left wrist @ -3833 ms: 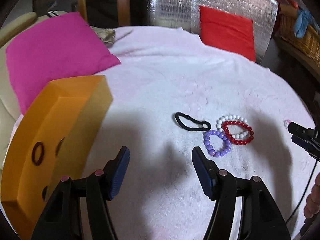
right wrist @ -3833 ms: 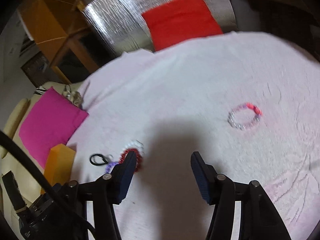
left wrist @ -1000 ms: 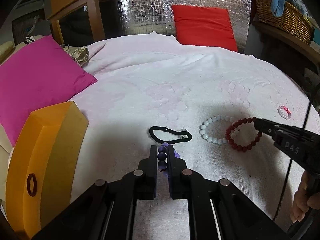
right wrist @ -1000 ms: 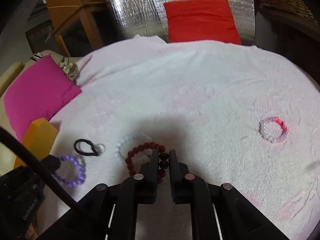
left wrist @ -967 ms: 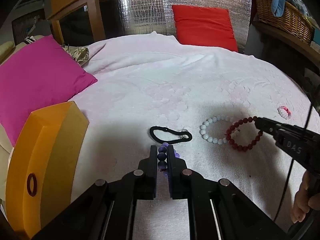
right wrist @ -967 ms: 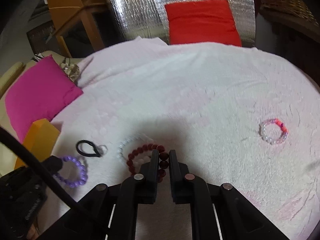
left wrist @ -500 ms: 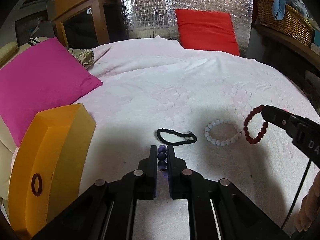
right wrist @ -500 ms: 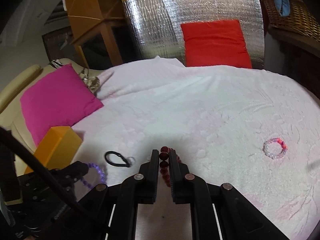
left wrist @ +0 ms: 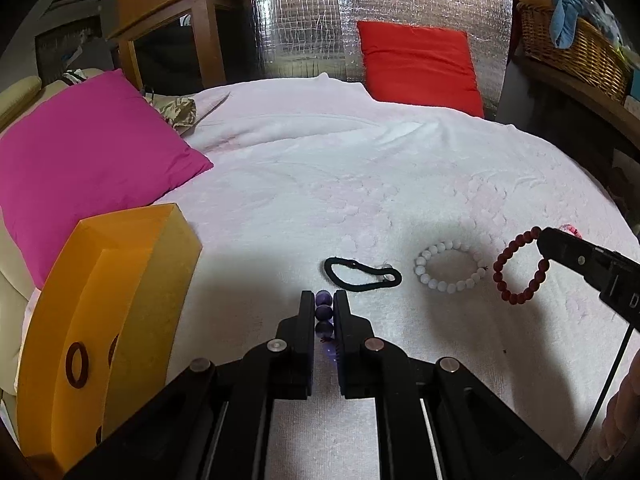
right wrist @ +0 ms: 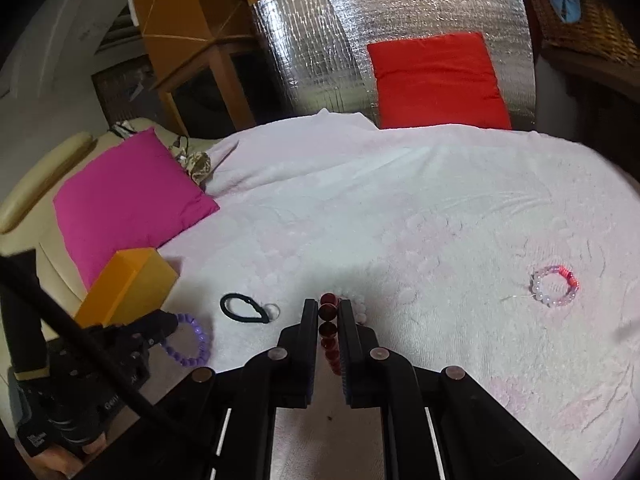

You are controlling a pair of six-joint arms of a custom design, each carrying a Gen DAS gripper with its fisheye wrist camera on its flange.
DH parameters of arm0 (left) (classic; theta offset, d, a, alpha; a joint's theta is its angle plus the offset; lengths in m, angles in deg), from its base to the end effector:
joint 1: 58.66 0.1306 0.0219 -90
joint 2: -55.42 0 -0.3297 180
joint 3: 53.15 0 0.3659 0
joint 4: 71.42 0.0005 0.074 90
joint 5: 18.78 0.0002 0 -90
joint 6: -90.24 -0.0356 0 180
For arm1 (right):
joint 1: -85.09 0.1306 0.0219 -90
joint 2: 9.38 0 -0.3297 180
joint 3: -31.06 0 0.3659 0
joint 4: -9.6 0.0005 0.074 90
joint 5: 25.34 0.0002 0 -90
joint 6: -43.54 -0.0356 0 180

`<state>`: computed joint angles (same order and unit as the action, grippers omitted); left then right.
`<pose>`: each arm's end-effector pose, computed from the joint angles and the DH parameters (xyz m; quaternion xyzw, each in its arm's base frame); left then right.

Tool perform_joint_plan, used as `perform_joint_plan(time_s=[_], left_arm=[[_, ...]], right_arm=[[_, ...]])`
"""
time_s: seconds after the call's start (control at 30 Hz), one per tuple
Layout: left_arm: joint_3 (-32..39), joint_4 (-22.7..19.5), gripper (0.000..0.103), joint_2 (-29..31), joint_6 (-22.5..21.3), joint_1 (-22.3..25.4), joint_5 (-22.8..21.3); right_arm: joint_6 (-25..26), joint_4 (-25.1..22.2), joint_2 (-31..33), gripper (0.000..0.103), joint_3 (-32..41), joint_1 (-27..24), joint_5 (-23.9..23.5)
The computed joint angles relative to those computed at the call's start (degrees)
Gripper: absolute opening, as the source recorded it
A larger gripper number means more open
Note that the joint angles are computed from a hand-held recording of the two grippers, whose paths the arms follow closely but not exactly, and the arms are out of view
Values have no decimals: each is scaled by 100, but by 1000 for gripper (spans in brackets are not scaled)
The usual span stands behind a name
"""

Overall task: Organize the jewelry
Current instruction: 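Lift both beaded bracelets and carry them toward the orange box, then open both tools over the orange box to drop the bracelets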

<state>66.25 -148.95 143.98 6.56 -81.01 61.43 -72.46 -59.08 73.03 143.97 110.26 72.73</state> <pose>0.3743 -0.1479 0.5683 0.0979 0.9214 -0.0142 0.3759 0.3457 0.1564 0.5754 0.0372 0.8970 0.1311 0.4205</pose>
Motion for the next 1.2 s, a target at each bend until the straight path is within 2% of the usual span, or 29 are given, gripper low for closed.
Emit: perform_joint_plan(time_s=[0.23, 0.53, 0.8, 0.93, 1.0, 1.1, 1.2], left_arm=[[-43, 74, 9, -225, 109, 155, 379], [-268, 240, 9, -681, 243, 522, 798], [-398, 301, 9, -1091, 532, 1240, 1203], [-473, 298, 9, -1280, 656, 1720, 1322], [-504, 266, 9, -1344, 748, 2053, 1226], [-606, 193, 9, -1383, 816, 2428, 989], [-703, -54, 9, -1316, 986, 2862, 603]], right_arm=[[-43, 409, -249, 11, -184, -103, -588], [-28, 659, -164, 11, -88, 269, -502], [-119, 809, 276, 11, 367, 843, -433], [-166, 781, 779, 11, 956, 1098, -537], [-98, 677, 1158, 11, 1422, 1246, -575], [-24, 423, 1877, 11, 2356, 1489, -642], [75, -33, 2842, 11, 3730, 1725, -706]])
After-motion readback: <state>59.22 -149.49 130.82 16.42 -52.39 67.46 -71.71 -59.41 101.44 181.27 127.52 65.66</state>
